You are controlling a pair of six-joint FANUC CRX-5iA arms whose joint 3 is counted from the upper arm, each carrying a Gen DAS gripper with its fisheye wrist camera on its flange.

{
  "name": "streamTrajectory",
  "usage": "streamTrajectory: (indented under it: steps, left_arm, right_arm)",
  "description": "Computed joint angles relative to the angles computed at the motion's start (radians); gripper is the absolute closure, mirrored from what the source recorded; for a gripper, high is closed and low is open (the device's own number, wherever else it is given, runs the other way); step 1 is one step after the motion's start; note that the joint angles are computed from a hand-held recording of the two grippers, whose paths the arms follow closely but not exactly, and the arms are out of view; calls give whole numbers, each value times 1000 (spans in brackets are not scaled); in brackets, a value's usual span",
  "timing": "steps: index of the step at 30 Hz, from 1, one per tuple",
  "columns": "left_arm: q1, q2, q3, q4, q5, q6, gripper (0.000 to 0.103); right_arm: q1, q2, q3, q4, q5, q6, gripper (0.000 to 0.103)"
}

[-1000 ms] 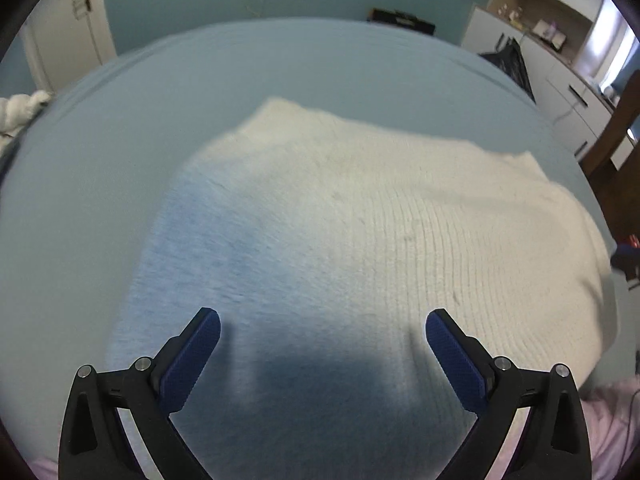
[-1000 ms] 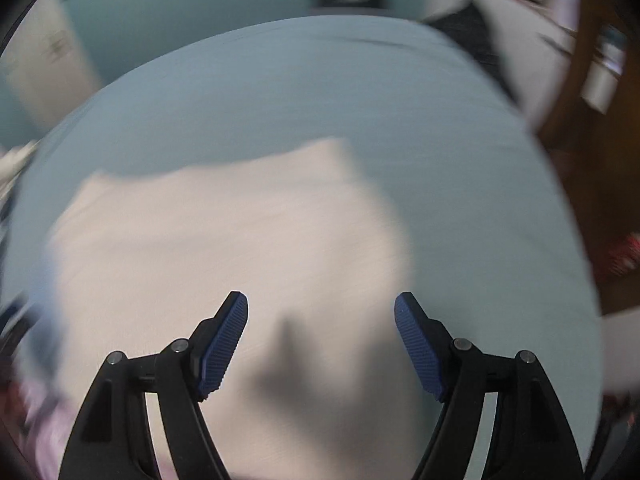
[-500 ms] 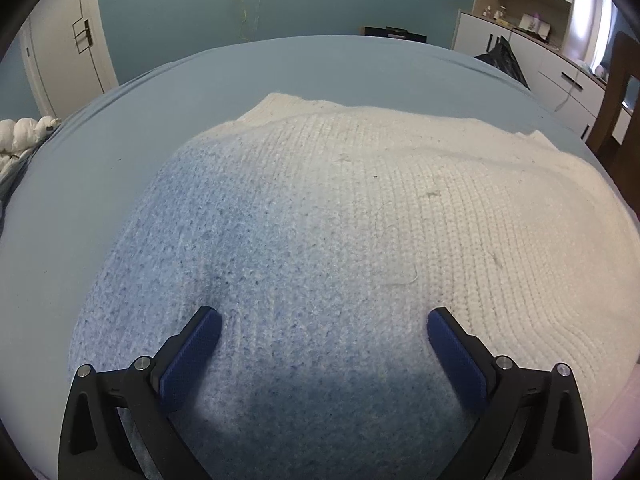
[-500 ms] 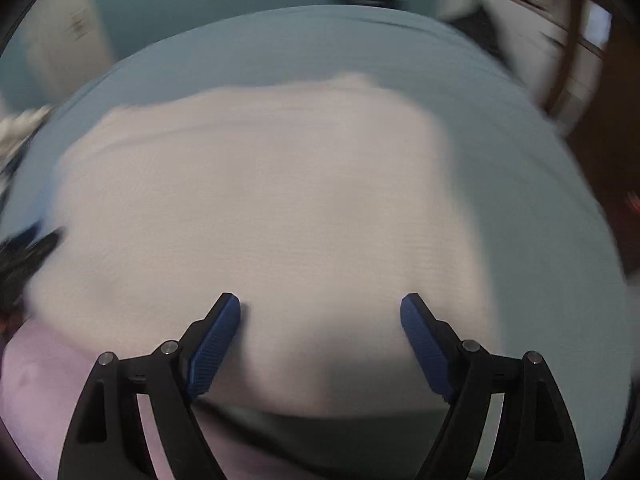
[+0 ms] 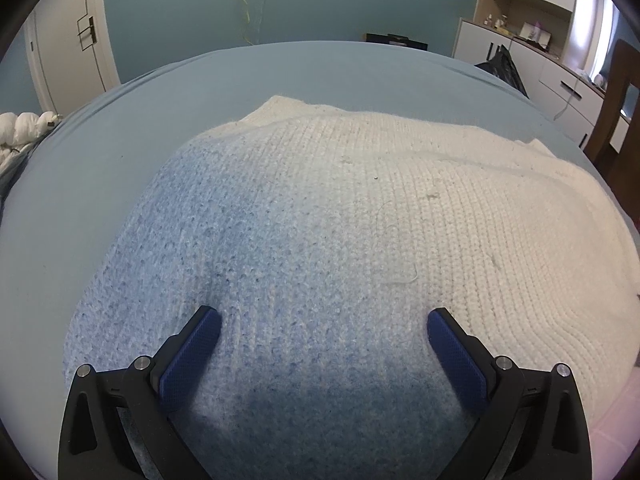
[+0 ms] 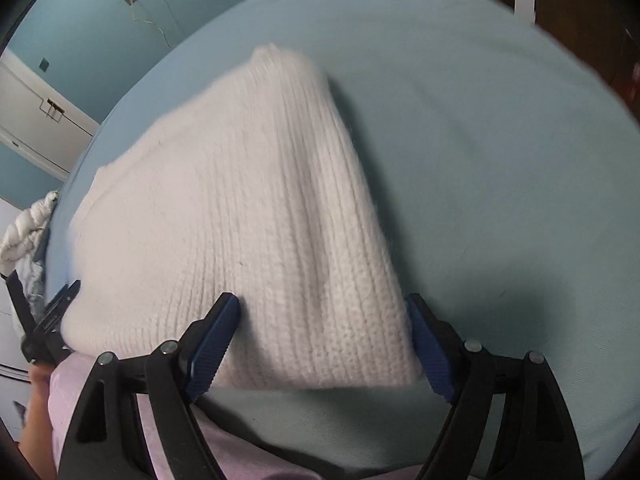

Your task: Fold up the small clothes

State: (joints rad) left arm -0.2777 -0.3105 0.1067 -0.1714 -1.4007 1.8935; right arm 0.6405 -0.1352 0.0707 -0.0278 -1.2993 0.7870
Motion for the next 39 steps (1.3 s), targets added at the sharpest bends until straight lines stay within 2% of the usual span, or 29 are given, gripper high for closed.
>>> streamTrajectory:
  steps: [2,4,7,9,11,12,13,14,15,17,18,19,20,21,24,26,28,30,32,36,39]
  left_arm:
    - [5,1,-3,4,6,-3,0]
    - [6,1,-4,5,5,-3,0]
    - [7,1,-3,7,2,-4,0]
    - [7,3,1,8,-2,-5,0]
    - [7,4,2,8,-4,-5,0]
    - [8,5,3,9,-5,-5,0]
    - [9,6,6,9,-7,-6,0]
    - [8,9,9,9,-9,-8,0]
    - [7,13,16,6,-16,-8,0]
    - [-4,21,35,-5,-32,-5,0]
    - [-10,27,48,-8,-43,-11,0]
    - [-15,32,61,-10,-53,-19,0]
    - [-18,40,81,-7,-64,-33,0]
    - [-17,50,102,1,-73,-43,0]
    - [-7,90,178,23,-78,-39,0]
    - [24,148,242,74,-79,-38,0]
    - [60,243,335,126,-100,-21,0]
    - [81,314,397,150,-94,-14,0]
    - [108,394,457,177,-124,-4,0]
    - [154,519,514,230,-216,39,0]
    - [117,541,533,140,-218,-8,0]
  right_arm:
    - [27,-30,-36,77,40,-25,65]
    - [83,-56,-76,239,52,-38,86]
    - [150,-88,-136,382,58,-162,89]
    - [95,-88,-128,305,34,-166,89]
    - [39,-71,-120,219,30,-167,83]
    - [37,-78,-122,227,20,-180,79]
    - [46,-77,-123,261,-1,-210,58]
    - [64,-86,-134,311,-34,-271,30]
    - [61,-108,-151,333,-25,-302,22]
    - [129,-192,-228,461,51,-424,21]
    - [176,-199,-251,570,21,-486,20]
    - [226,-179,-246,681,-58,-526,18]
    - [256,-166,-245,740,-92,-536,16]
    - [266,-151,-229,746,-89,-502,14]
    - [265,-91,-164,697,-69,-386,14]
    - [268,-35,-115,687,-74,-290,14]
    - [225,50,-10,634,-52,-177,14]
    - [211,140,82,589,-27,-129,14]
    - [185,214,203,518,-39,-48,14]
    - [137,395,469,367,-166,118,14]
    - [138,452,477,466,-211,151,14]
